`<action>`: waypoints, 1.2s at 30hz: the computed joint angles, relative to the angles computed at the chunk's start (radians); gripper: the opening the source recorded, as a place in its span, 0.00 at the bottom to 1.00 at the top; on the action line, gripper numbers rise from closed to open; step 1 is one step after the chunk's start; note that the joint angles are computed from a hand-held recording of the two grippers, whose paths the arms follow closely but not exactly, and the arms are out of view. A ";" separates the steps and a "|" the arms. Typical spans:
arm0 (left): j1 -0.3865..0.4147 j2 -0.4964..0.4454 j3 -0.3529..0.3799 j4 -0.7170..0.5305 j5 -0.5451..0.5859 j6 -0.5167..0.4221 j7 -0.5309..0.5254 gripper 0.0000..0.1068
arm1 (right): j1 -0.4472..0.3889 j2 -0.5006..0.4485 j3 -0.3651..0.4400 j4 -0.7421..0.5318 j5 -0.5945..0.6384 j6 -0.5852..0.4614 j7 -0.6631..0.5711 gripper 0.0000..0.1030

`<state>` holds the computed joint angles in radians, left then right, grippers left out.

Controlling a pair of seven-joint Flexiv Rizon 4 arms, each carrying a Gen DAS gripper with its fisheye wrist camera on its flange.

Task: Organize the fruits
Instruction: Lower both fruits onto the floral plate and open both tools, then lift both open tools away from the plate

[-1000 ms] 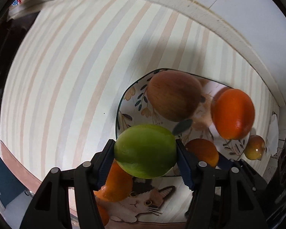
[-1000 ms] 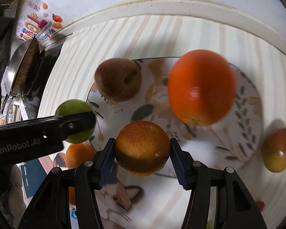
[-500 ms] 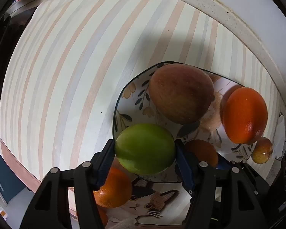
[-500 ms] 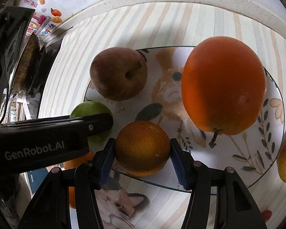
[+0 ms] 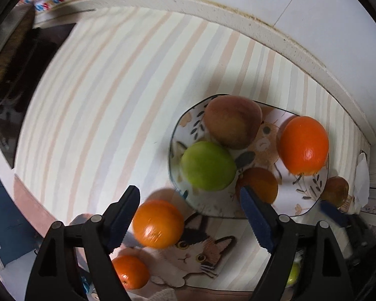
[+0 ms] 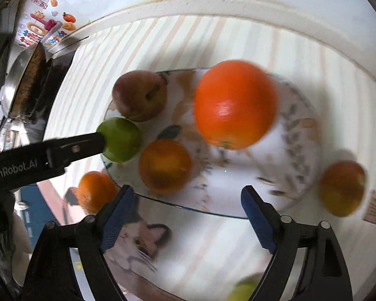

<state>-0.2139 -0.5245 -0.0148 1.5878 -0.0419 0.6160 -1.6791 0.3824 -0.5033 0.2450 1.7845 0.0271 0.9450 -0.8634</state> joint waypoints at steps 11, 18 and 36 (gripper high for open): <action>-0.013 0.198 0.013 0.210 0.059 0.195 -0.045 0.76 | 0.049 0.217 -0.065 0.150 -0.228 -0.031 0.163 0.92; -0.019 0.306 0.004 0.284 0.098 0.257 -0.068 0.76 | 0.054 0.308 -0.042 0.199 -0.298 -0.028 0.243 0.92; 0.009 0.485 -0.026 0.436 0.023 0.273 -0.036 0.76 | 0.066 0.513 0.029 0.304 -0.327 -0.011 0.346 0.92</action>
<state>-0.2049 -0.0391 -0.0404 2.0235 -0.0194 0.8892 -1.7149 0.4487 0.0096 0.2738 2.0885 -0.3003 0.9345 -0.5174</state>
